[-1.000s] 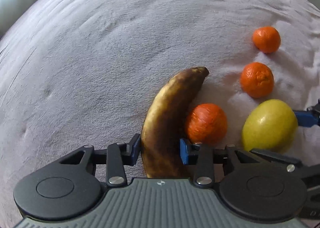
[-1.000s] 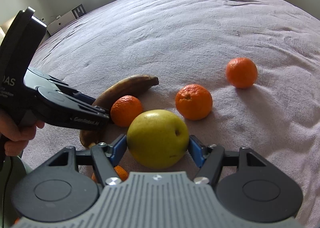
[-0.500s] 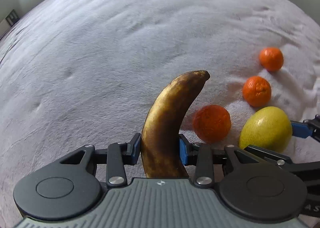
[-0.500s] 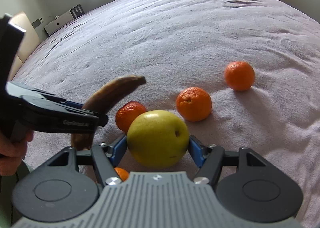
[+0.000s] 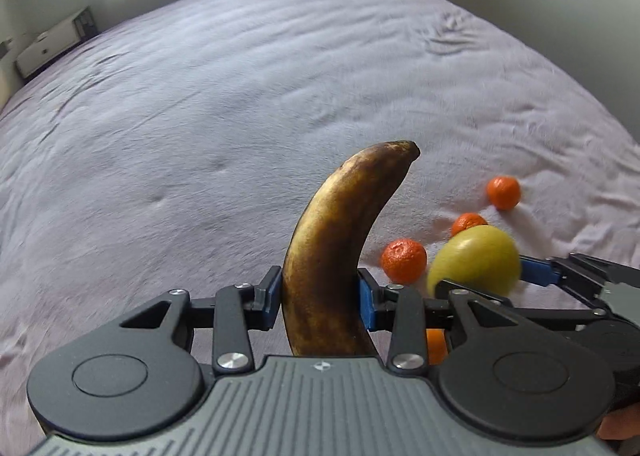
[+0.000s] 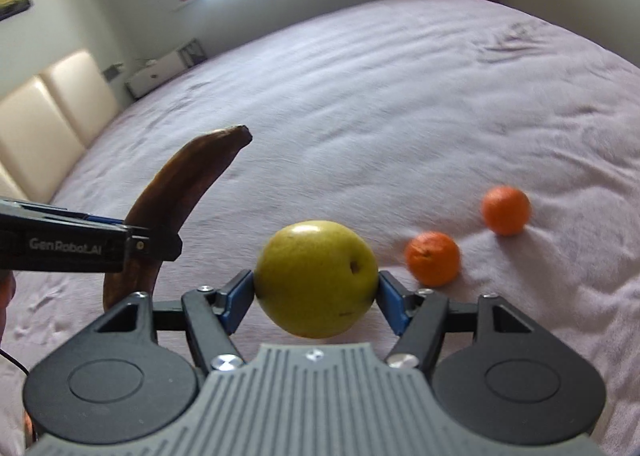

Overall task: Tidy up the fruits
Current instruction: 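Carry the banana and yellow fruit in both grippers over the colander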

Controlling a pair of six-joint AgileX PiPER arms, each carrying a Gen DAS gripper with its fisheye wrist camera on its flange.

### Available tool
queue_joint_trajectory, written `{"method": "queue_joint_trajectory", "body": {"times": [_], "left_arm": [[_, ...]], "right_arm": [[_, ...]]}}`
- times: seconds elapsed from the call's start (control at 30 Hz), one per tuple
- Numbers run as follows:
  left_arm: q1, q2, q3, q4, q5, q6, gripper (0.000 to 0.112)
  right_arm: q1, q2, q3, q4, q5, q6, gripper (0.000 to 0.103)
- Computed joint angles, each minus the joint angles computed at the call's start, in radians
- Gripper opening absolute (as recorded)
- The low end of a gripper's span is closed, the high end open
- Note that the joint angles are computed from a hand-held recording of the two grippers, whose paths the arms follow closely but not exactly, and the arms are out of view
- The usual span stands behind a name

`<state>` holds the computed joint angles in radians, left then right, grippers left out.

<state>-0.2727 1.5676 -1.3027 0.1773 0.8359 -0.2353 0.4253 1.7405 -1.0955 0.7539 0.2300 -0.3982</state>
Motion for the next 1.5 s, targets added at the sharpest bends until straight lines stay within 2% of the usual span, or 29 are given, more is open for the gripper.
{"method": "queue_joint_trajectory", "body": {"times": [0.2, 0.5, 0.67, 0.83, 1.2, 1.4, 1.5], "left_arm": [[0.001, -0.19, 0.122, 0.009, 0.055, -0.1, 0.043], [0.027, -0.402, 0.336, -0.023, 0.104, -0.17, 0.043], [0.048, -0.477, 0.424, -0.007, 0.124, -0.207, 0.043], [0.124, -0.547, 0.491, -0.031, 0.125, -0.187, 0.043], [0.232, -0.544, 0.562, -0.078, 0.09, -0.157, 0.043], [0.241, -0.517, 0.58, -0.062, 0.074, -0.171, 0.043], [0.249, -0.509, 0.589, -0.073, 0.063, -0.154, 0.043]], "right_arm": [[0.053, -0.106, 0.024, -0.01, 0.056, -0.046, 0.064], [0.15, -0.258, 0.114, -0.201, 0.092, 0.089, 0.064], [0.209, -0.291, 0.134, -0.259, 0.114, 0.115, 0.064], [0.275, -0.272, 0.134, -0.268, 0.105, 0.143, 0.064], [0.316, -0.11, 0.057, -0.04, 0.08, -0.028, 0.064], [0.312, 0.003, -0.024, -0.027, 0.105, -0.03, 0.064], [0.316, 0.051, -0.063, -0.072, 0.122, 0.003, 0.064]]}}
